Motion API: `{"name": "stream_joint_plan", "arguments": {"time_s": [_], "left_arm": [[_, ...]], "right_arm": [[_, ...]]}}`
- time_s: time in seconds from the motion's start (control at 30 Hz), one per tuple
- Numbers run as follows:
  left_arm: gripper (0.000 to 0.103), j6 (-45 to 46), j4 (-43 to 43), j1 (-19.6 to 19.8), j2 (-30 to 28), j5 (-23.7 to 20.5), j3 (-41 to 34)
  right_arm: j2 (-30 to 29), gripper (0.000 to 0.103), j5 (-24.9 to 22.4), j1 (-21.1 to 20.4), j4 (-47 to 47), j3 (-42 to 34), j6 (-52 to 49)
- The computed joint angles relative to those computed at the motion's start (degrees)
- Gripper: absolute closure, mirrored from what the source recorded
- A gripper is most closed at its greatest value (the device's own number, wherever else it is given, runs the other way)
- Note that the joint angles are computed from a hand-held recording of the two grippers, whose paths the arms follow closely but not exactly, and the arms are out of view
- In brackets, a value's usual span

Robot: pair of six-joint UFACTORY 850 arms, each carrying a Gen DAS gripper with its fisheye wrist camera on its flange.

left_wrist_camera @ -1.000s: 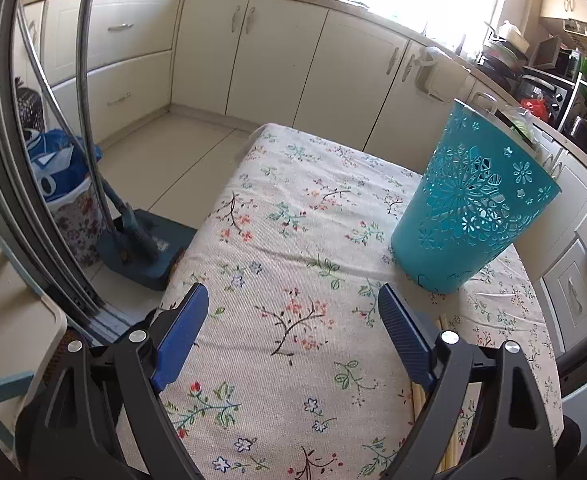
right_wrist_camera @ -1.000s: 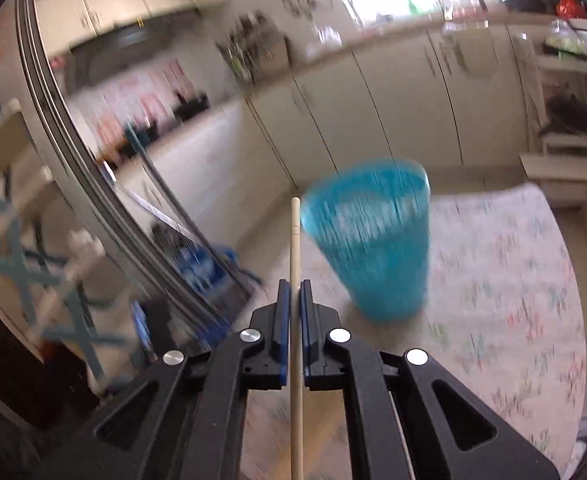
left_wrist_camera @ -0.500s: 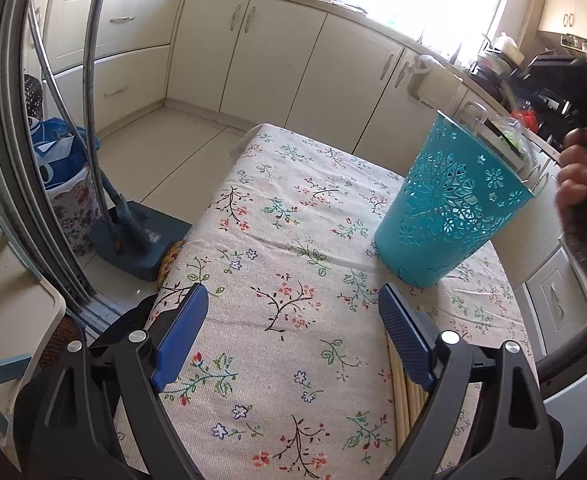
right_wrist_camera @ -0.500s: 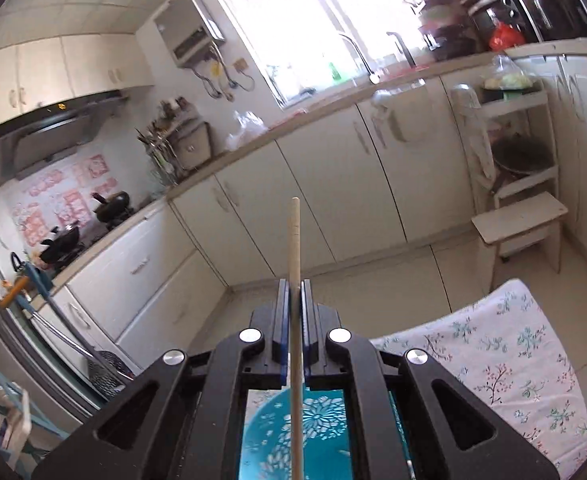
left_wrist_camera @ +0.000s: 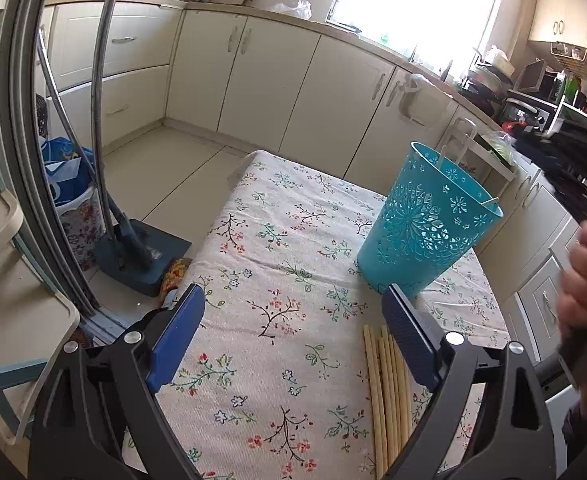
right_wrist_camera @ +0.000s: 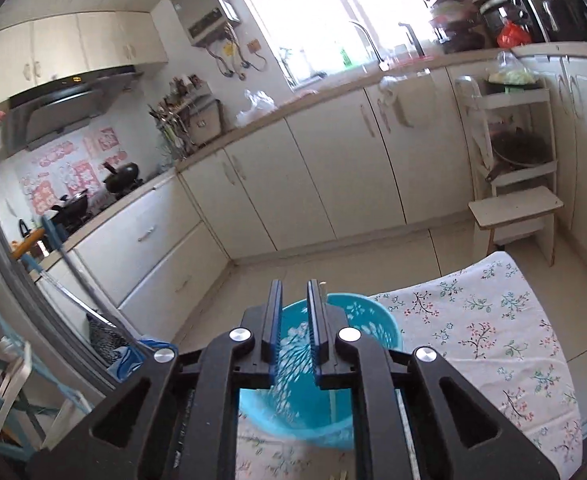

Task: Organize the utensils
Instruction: 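Carry the chopstick with the right gripper into the teal basket and open, then reach the left gripper to the bundle and grasp another chopstick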

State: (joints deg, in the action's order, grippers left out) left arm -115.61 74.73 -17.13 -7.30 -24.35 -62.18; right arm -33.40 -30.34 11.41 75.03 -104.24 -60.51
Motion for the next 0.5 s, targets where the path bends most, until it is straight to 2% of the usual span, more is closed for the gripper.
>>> {"name": "stream_joint_plan", "arguments": {"time_s": [0.1, 0.2, 0.3, 0.5], "left_arm": [[0.016, 0.9, -1.4, -0.4, 0.3, -0.3, 0.5], [0.016, 3.1, -3.9, -0.7, 0.1, 0.0, 0.7], [0.016, 5.4, -5.9, -1.3, 0.0, -0.3, 0.7], [0.016, 9.1, -9.2, -2.1, -0.1, -1.1, 0.7]], "right_arm": [[6.5, 0.083, -0.4, -0.2, 0.1, 10.1, -4.9], [9.7, 0.083, -0.4, 0.8, -10.9, 17.2, -0.8], [9.2, 0.085, -1.4, 1.7, -22.5, 20.4, 8.6], [5.0, 0.089, -2.6, 2.9, -31.6, 18.9, 19.6]]}}
